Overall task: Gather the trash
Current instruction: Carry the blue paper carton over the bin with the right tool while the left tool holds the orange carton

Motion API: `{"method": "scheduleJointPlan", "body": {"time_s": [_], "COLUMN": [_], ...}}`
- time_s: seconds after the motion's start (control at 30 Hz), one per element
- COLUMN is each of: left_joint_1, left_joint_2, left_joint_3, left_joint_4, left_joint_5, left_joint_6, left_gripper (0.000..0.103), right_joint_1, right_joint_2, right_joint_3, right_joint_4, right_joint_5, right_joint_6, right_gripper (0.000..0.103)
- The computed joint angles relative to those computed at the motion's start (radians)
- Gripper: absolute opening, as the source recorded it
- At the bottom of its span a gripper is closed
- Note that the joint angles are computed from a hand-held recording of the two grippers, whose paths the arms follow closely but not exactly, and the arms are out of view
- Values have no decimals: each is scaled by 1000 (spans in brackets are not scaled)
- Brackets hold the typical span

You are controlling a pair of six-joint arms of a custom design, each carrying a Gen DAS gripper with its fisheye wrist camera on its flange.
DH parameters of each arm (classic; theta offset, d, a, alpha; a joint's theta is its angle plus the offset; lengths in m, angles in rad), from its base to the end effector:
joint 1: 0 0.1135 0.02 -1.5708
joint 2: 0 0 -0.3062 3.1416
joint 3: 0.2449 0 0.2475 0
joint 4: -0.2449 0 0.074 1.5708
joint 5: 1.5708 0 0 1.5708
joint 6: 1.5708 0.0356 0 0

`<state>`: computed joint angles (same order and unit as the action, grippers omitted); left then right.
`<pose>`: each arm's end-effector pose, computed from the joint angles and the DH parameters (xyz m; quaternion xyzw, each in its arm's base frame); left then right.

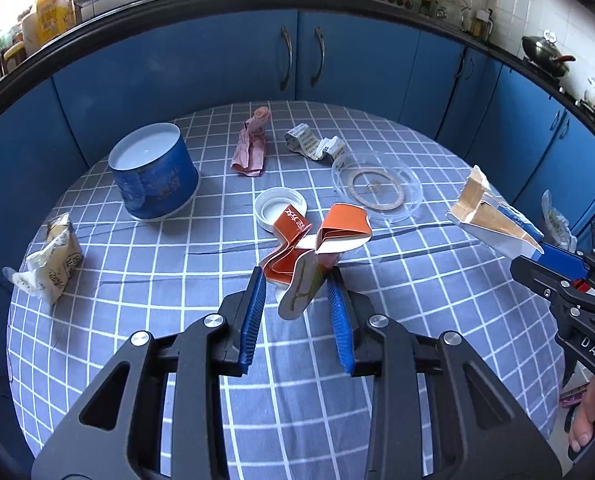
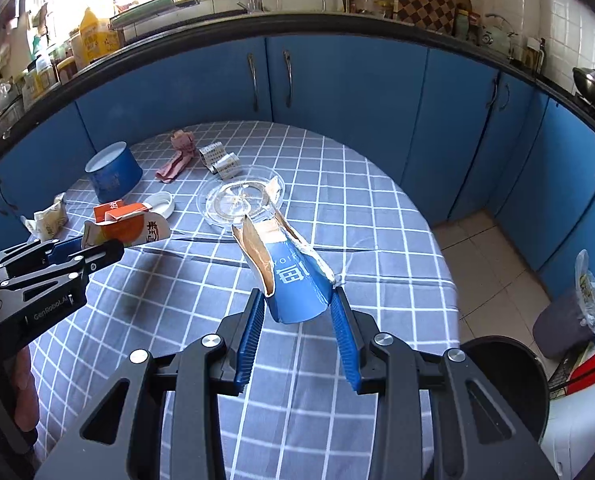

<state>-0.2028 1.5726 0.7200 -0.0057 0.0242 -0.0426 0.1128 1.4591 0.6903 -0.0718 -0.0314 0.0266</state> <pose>0.2892 -0.0603 0.1955 0.0792 0.9338 -0.0539 0.3447 0.2714 0.0319 0.2123 -0.0458 0.9329 0.0395 0.3551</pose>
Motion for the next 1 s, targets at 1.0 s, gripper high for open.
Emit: {"method": "scheduleJointPlan", "body": {"time_s": [1.0], "left_joint_1": [-166], "left_joint_2": [-392], "left_joint_3": [-13], "left_joint_4": [-208], "left_joint_5": [-70], "left_joint_6": [-54], "left_gripper": [31], "right_joint_1": [-42], "right_joint_2": [-522], "right_joint_3": [-8], "right_joint_4": [-349], "right_joint_5": [96], "right_joint_6": [20], "right_gripper": [34]}}
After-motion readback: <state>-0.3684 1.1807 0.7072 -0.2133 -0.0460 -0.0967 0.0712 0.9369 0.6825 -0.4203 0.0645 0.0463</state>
